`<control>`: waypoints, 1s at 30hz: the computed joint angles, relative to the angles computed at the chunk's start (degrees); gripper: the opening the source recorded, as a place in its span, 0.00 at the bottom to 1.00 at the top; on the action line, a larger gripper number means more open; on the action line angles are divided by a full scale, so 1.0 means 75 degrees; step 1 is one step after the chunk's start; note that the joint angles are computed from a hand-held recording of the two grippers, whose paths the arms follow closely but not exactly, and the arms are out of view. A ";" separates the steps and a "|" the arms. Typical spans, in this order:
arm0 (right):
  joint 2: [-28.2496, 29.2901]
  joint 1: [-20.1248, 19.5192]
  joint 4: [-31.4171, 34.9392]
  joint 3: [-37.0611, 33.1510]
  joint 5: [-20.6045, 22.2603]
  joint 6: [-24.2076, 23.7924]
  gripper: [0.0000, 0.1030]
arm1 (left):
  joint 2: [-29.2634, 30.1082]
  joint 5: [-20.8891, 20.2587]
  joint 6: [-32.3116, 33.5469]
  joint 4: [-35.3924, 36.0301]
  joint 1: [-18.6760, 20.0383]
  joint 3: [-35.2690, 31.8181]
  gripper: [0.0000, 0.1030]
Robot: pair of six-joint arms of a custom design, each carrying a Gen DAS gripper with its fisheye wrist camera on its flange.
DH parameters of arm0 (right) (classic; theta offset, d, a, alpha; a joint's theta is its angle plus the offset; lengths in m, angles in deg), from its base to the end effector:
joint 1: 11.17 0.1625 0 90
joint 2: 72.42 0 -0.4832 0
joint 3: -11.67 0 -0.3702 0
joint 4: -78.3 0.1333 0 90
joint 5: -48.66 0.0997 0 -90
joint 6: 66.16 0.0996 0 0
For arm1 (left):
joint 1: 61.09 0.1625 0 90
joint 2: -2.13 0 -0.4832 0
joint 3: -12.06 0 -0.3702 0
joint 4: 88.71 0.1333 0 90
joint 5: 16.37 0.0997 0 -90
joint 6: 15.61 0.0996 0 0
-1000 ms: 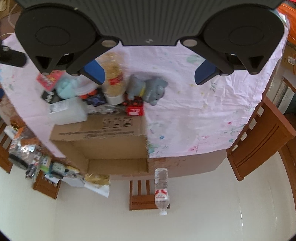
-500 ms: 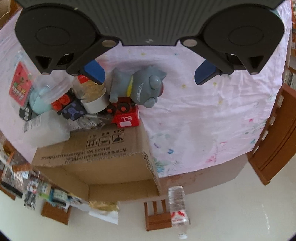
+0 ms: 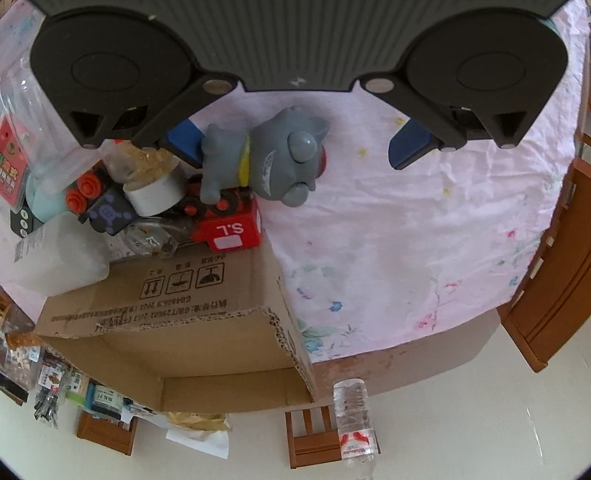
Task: Organize rigid objects
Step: 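Close the left tool on the grey elephant toy while the right tool nears the card pack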
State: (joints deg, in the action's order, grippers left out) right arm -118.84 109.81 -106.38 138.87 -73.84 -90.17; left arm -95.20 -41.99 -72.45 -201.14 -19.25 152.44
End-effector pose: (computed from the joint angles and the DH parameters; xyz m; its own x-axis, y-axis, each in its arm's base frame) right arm 0.3306 -0.3956 0.0895 -0.5179 -0.6341 0.5742 -0.7777 0.6286 -0.0072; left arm -0.0650 -0.3577 0.3136 -0.6121 -0.2306 -0.7564 0.3380 0.7885 -0.5139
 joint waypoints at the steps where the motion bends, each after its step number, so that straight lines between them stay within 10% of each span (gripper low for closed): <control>1: 0.0004 -0.0041 0.0030 0.0009 0.0008 -0.0029 1.00 | -0.0022 0.0007 0.0064 -0.0142 0.0002 0.0053 1.00; 30: 0.0764 -0.0918 -0.1684 0.0425 0.1542 -0.2052 1.00 | 0.0204 -0.0759 0.3283 -0.4556 0.0785 0.0842 0.97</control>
